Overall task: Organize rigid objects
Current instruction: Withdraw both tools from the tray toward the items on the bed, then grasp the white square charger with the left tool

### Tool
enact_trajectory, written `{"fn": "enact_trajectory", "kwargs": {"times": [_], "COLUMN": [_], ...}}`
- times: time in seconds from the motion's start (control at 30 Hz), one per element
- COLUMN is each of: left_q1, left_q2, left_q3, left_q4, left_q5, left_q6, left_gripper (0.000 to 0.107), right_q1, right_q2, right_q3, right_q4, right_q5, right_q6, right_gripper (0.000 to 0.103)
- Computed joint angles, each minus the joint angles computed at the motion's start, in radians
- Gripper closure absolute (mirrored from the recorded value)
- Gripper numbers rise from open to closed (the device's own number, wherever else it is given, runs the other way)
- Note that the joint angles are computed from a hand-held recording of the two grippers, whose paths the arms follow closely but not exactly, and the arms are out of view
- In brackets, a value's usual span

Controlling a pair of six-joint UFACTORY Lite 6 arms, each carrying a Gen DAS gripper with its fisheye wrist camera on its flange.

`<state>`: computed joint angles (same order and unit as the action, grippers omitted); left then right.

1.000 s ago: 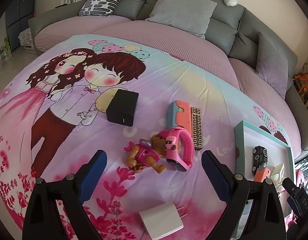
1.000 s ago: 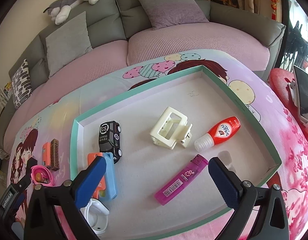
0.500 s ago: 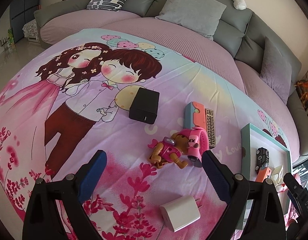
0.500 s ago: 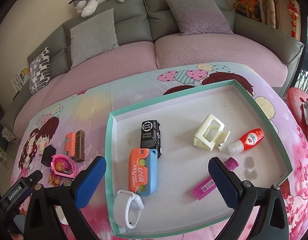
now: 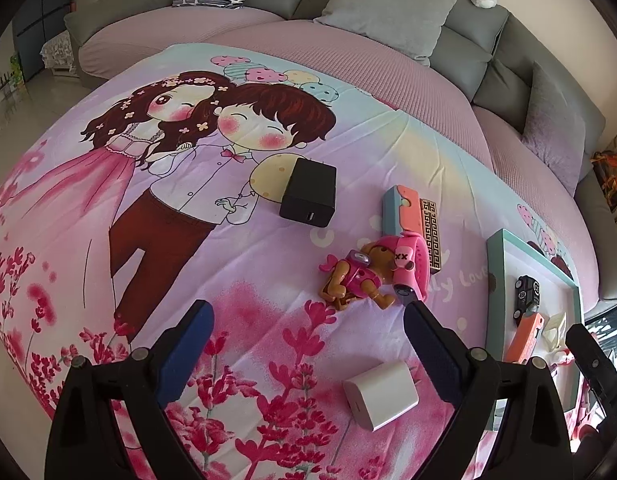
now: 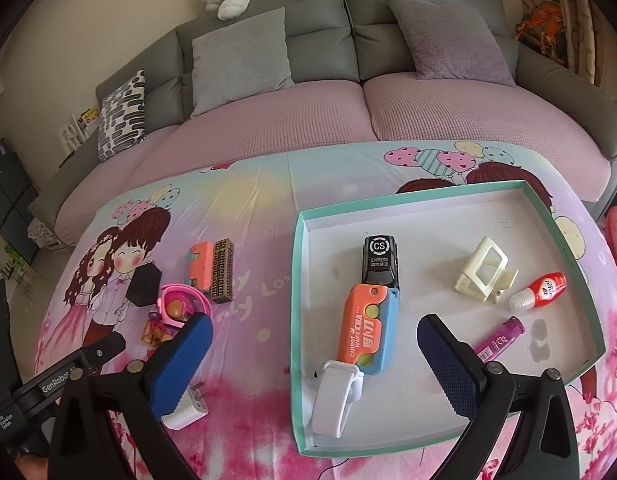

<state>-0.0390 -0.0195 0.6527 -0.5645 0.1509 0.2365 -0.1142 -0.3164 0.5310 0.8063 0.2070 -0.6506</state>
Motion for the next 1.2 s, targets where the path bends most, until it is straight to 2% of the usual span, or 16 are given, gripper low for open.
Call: {"fn": "enact_trajectory", "kwargs": {"times": [0.1, 0.27, 0.37, 0.5, 0.7, 0.93, 1.2], "left_q1": [0.011, 0.023, 0.032, 0.016, -0.063, -0.161, -0.271], "left_q2": [0.002, 0.006, 0.002, 0.016, 0.069, 0.128, 0.204], "left_q3": [-0.004, -0.013, -0.017, -0.018, -0.005, 0.024, 0.051], "left_q4": [-0.027, -0.015, -0.020, -0.034, -0.124, -0.127, 0.080], "left_q5": [0.024, 0.042, 0.052, 0.073, 0.086, 0.094, 0.053], "left_q6": [0.050, 0.058, 0.074, 0.104, 0.197, 0.194, -0.049], "left_gripper": [0.011, 0.011, 0.011, 0.011, 0.011, 0.011, 0.011], "right_q1": [0.022, 0.085, 0.119, 0.156, 0.129, 0.090, 0.081], "right_q2": [-0.004, -0.009, 0.015, 0.035, 0.054, 0.060, 0.060], "right_q3": [-0.002, 0.001, 0.005, 0.005, 0.003, 0.004, -0.001], "right_q4": [0.006, -0.100, -0.080, -0.190, -0.146, -0.089, -0.048], "right_q5": [0.006, -0.001, -0.006, -0.030, -0.030, -0.020, -0.015], "right_q6": [0.005, 0.123, 0.111, 0.235, 0.195, 0.136, 0.092], "right_gripper": [0.000, 0.000, 0.000, 0.000, 0.000, 0.000, 0.000]}}
